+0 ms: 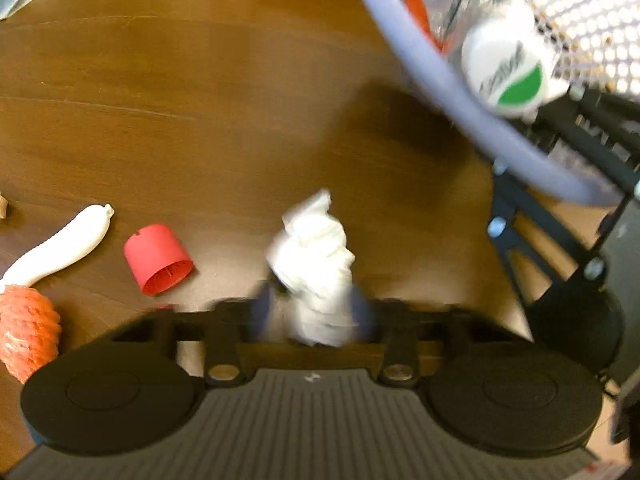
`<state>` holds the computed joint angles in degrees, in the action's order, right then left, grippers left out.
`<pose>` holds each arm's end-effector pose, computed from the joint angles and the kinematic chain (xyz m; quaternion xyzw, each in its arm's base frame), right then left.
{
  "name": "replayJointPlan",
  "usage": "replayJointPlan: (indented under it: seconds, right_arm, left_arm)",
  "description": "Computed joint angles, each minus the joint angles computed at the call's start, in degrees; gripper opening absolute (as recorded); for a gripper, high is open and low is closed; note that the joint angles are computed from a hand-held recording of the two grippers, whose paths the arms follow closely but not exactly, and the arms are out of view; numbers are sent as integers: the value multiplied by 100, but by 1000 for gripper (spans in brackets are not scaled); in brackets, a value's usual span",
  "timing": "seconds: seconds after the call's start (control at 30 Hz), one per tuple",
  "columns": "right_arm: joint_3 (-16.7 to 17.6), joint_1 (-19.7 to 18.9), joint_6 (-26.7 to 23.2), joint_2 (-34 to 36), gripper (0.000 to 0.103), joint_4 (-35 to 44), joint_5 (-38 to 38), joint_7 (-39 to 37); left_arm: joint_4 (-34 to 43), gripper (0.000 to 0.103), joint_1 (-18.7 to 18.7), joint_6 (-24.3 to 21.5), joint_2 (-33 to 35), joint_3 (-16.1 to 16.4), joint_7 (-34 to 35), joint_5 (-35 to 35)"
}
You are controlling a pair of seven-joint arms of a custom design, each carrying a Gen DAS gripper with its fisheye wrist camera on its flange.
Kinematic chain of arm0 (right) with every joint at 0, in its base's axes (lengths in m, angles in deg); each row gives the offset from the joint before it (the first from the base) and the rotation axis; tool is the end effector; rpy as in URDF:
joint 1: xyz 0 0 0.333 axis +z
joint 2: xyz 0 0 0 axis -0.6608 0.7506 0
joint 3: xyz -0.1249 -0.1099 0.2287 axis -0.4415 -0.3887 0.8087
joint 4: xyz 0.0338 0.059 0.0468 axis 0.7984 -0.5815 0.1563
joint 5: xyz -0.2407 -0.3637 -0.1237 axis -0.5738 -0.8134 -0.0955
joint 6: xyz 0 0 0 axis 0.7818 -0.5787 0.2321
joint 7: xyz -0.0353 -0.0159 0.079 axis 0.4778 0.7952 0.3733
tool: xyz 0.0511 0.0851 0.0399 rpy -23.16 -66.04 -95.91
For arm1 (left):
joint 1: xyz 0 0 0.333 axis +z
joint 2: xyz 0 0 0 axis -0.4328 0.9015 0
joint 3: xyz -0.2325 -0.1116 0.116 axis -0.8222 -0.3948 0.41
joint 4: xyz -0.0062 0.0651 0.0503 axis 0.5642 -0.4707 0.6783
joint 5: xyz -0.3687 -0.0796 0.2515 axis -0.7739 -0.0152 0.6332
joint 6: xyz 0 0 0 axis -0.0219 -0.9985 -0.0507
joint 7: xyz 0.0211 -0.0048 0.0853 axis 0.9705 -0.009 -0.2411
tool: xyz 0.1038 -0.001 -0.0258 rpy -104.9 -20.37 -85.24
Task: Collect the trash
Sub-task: 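Lower the left gripper around the white crumpled tissue, then lift the tissue over the wastebasket and open the left gripper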
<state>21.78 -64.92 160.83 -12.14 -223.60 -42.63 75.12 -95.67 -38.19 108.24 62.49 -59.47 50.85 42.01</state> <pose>0.4195 0.1169 0.4014 -0.7966 0.3227 -0.5067 0.0675 0.5571 -0.2555 0.4052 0.4351 -0.8767 0.2049 0.0105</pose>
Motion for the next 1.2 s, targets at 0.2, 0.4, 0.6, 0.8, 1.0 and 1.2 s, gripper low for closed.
replayJointPlan:
  seconds: [0.2, 0.4, 0.6, 0.8, 1.0, 1.2]
  right_arm:
    - [0, 43, -112, 29, 0, 37, -8, 38]
    - [-256, 365, -248, 15, 0, -32, -119, -54]
    - [-434, 678, -199, 18, 0, -90, -218, -191]
    - [-493, 780, -158, 35, 0, -127, -183, -327]
    - [-477, 803, -164, -17, 0, -163, -71, -316]
    - [-449, 767, -140, 10, 0, -132, -18, -300]
  left_arm:
    - [-109, 12, 95, -221, -368, 113, 571, 490]
    - [-267, 12, 231, -333, -907, 317, 1328, 879]
    - [-117, 12, 187, -324, -1250, 412, 1741, 733]
    - [526, 12, -106, -167, -1184, 330, 1924, 266]
    - [988, 12, -479, 113, -899, 101, 2069, -212]
    - [1461, 44, -681, 419, -279, -201, 1777, -91]
